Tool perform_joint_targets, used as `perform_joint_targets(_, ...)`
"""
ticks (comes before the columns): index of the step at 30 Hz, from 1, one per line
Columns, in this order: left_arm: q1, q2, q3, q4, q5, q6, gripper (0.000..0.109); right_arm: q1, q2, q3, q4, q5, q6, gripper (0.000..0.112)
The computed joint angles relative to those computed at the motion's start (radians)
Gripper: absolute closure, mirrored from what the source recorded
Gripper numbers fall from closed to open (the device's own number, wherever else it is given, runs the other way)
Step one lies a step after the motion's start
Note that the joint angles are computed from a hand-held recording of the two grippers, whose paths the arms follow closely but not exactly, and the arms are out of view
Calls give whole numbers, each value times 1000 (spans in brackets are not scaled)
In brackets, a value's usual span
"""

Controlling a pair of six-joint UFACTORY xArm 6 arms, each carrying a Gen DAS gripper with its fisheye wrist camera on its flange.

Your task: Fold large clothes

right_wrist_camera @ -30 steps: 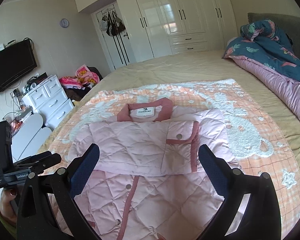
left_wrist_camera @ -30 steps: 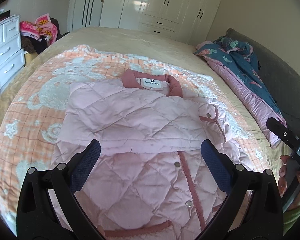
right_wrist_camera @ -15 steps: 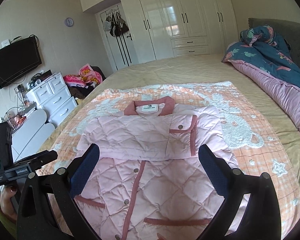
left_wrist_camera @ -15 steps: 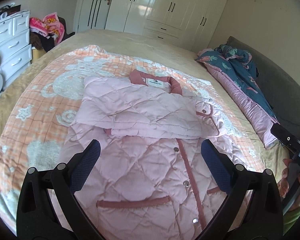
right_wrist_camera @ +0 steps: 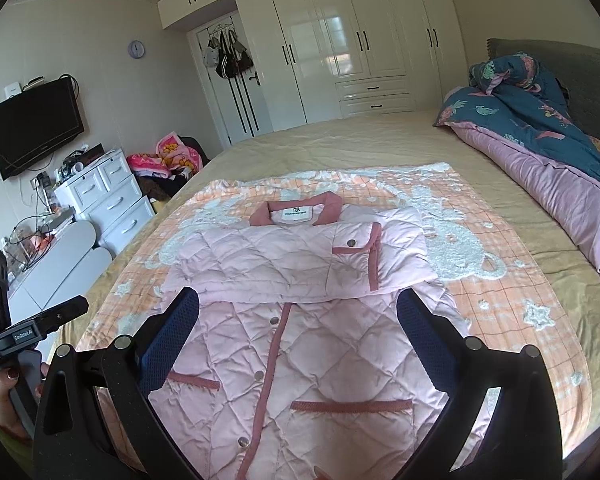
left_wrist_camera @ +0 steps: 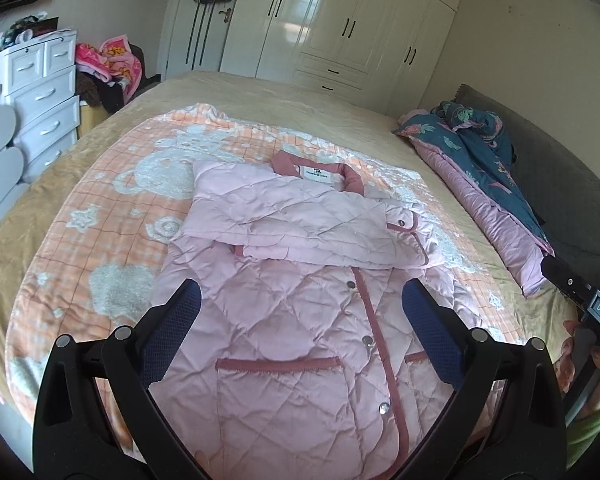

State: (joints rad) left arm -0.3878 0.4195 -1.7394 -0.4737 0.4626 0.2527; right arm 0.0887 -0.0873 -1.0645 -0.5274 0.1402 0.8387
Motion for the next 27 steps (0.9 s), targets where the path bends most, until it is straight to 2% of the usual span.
perform_joint_targets(9,-12,-90,137,8,-36,7,14,2,-92,100,29,11,-24,14)
perform_joint_targets(27,-14,-168,299,151,-70,-66,14,-23,-191,266,85,27,-66,14)
